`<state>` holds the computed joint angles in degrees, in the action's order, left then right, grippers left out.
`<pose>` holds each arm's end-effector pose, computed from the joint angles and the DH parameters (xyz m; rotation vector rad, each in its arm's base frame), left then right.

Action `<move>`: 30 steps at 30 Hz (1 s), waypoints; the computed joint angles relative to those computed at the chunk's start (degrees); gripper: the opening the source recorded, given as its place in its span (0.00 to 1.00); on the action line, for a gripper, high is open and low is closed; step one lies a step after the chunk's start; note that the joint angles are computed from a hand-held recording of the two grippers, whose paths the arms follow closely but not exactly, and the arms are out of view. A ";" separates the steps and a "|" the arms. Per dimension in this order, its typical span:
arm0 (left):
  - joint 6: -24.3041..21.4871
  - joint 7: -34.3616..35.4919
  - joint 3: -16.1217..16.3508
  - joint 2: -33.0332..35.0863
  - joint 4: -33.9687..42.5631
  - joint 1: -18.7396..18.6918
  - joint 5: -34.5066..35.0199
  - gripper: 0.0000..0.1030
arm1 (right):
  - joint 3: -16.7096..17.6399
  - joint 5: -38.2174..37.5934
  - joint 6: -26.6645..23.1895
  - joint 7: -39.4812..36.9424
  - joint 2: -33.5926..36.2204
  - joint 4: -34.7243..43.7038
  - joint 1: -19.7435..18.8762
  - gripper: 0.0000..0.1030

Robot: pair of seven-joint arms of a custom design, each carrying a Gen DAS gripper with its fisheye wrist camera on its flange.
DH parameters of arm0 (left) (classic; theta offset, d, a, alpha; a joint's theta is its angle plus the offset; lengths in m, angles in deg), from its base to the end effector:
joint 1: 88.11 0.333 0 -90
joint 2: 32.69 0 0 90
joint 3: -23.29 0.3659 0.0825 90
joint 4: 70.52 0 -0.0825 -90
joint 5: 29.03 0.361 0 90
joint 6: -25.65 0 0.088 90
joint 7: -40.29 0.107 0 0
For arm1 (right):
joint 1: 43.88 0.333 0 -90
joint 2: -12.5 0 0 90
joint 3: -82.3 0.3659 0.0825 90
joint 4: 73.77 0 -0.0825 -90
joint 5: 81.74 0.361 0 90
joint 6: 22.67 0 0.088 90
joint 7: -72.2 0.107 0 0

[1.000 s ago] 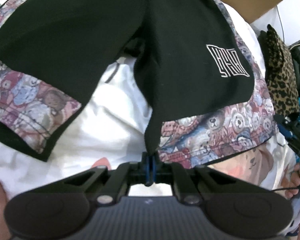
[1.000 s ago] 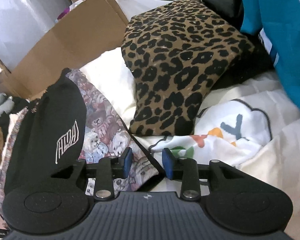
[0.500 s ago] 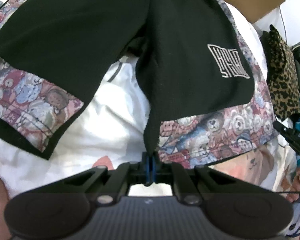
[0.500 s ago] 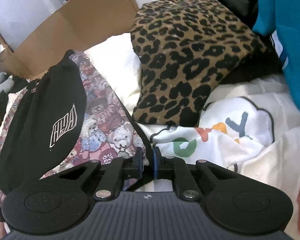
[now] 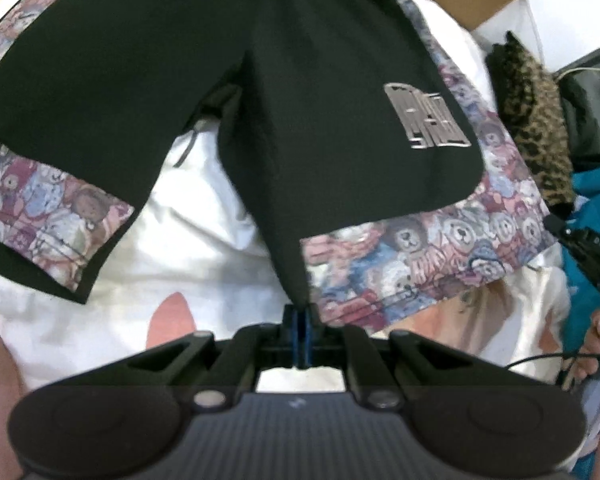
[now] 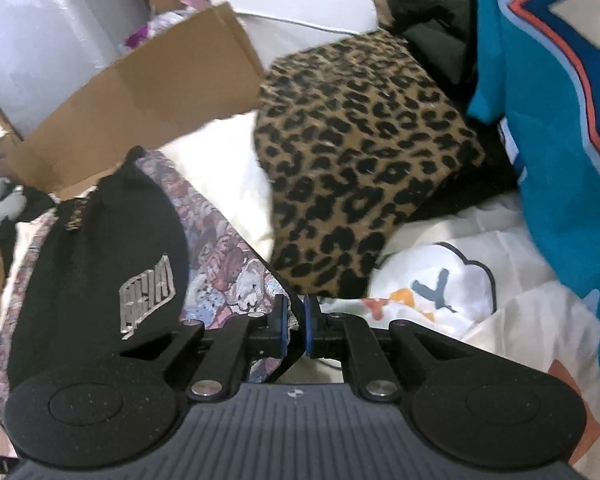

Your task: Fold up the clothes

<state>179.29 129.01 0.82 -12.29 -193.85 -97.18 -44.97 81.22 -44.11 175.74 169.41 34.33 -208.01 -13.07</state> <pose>0.5131 -0.2901 0.3276 1.8073 -2.3365 0.4383 0.5123 0.2108 0.3163 -1.4675 1.9964 -0.3742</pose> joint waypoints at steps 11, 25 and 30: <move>7.08 3.69 -5.56 2.47 -2.26 5.84 -7.02 0.42 | 2.52 -2.53 0.60 3.15 4.34 1.25 -3.90 0.07; 1.14 12.70 -10.85 4.66 -0.81 11.47 -17.91 0.03 | 11.17 -18.02 5.32 14.90 5.94 -1.75 -15.19 0.07; -4.51 19.46 -10.53 4.08 1.36 12.32 -24.28 0.03 | 5.07 -13.11 3.74 10.68 2.86 -1.64 -8.34 0.05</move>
